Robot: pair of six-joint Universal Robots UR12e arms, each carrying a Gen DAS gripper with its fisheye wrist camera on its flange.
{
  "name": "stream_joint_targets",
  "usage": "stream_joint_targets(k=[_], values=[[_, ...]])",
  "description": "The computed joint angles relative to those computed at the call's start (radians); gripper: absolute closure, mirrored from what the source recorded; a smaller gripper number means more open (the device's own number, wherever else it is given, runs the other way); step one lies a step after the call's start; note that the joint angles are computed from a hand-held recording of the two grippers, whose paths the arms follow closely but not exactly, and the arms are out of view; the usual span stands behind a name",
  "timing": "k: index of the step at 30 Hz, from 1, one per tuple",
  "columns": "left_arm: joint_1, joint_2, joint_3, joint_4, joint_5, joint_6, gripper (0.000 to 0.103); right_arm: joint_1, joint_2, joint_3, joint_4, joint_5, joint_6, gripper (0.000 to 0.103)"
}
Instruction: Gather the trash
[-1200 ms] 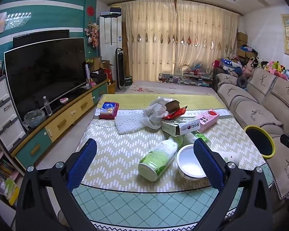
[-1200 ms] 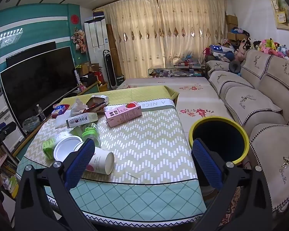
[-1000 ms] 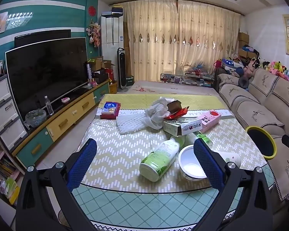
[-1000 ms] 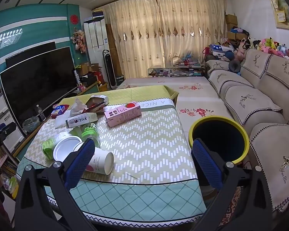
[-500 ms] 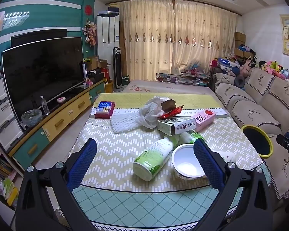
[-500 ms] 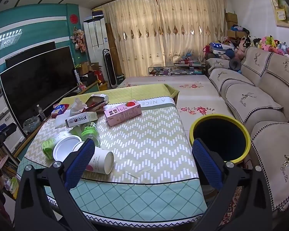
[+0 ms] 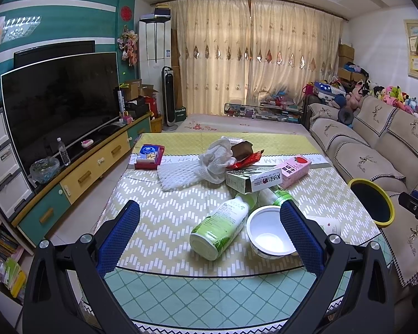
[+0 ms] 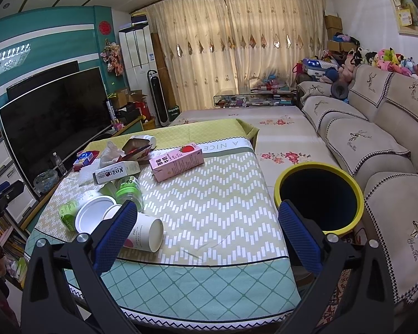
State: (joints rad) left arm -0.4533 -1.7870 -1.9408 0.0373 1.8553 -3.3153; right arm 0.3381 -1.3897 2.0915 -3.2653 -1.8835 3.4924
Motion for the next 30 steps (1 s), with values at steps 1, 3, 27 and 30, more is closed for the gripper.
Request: stream_joint_targets(k=[1, 3, 27, 30], values=[[0.0, 0.0, 0.0, 0.0, 0.002, -0.001, 0.004, -0.001, 0.001, 0.0, 0.0, 0.002, 0.0, 0.006], [-0.001, -0.001, 0.001, -0.001, 0.003, -0.002, 0.004, -0.003, -0.002, 0.0, 0.004, 0.004, 0.002, 0.006], [0.001, -0.005, 0.001, -0.001, -0.004, -0.002, 0.004, -0.006, -0.003, -0.001, 0.013, 0.011, 0.01, 0.006], [-0.001, -0.006, 0.001, -0.001, -0.001, 0.001, 0.004, -0.007, -0.002, -0.001, 0.014, 0.012, 0.011, 0.006]])
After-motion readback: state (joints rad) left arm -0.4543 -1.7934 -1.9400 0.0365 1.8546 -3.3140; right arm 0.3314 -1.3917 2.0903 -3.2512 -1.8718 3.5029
